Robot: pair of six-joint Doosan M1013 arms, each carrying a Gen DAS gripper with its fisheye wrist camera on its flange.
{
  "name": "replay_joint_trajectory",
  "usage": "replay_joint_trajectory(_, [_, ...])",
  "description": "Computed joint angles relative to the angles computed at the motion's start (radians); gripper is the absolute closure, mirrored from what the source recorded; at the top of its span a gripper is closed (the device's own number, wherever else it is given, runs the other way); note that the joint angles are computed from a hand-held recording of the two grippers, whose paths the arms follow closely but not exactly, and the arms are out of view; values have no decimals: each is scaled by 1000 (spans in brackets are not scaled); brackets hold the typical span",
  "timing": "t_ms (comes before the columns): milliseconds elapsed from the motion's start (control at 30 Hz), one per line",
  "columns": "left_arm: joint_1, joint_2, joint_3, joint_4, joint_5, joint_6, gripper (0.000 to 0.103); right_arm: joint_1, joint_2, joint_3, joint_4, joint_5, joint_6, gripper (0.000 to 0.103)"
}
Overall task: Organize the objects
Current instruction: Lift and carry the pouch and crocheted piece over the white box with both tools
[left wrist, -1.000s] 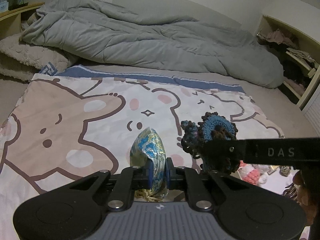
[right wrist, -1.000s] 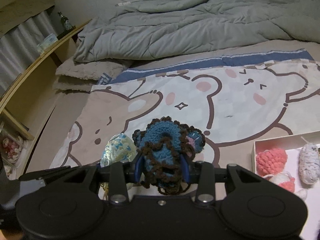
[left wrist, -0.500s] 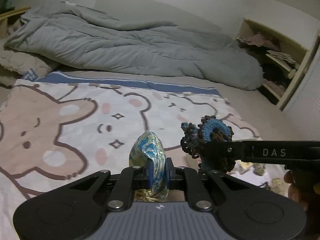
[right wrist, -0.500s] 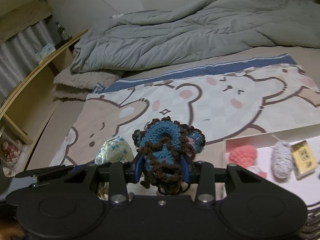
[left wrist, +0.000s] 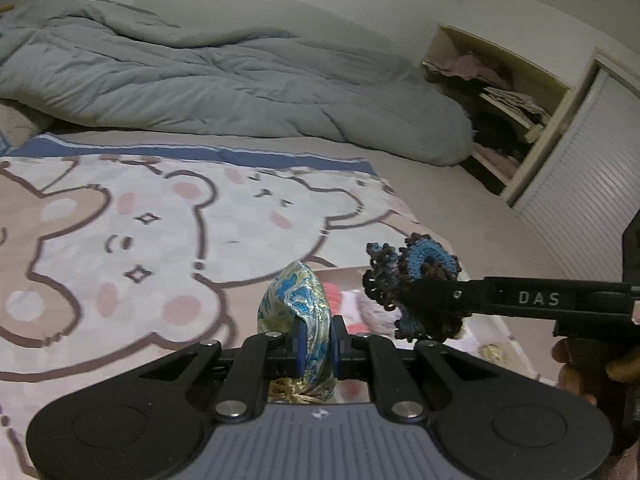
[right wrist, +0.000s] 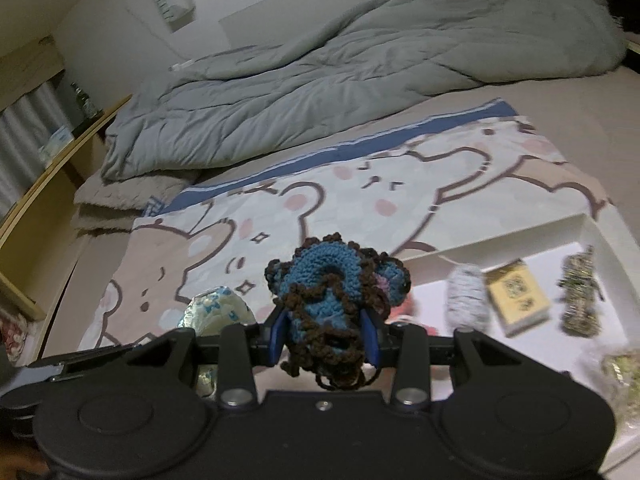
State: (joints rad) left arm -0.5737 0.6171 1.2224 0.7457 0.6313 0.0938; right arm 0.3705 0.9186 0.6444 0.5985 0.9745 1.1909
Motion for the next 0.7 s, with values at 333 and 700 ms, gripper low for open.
replay_joint_trajectory(333, [-11, 49, -63, -123, -45, 93, 91, -37, -28, 61, -44, -11, 3, 64])
replay_joint_trajectory(700, [-15, 112, -134, -346, -58, 262, 91, -47, -13, 58, -154, 81, 38, 63])
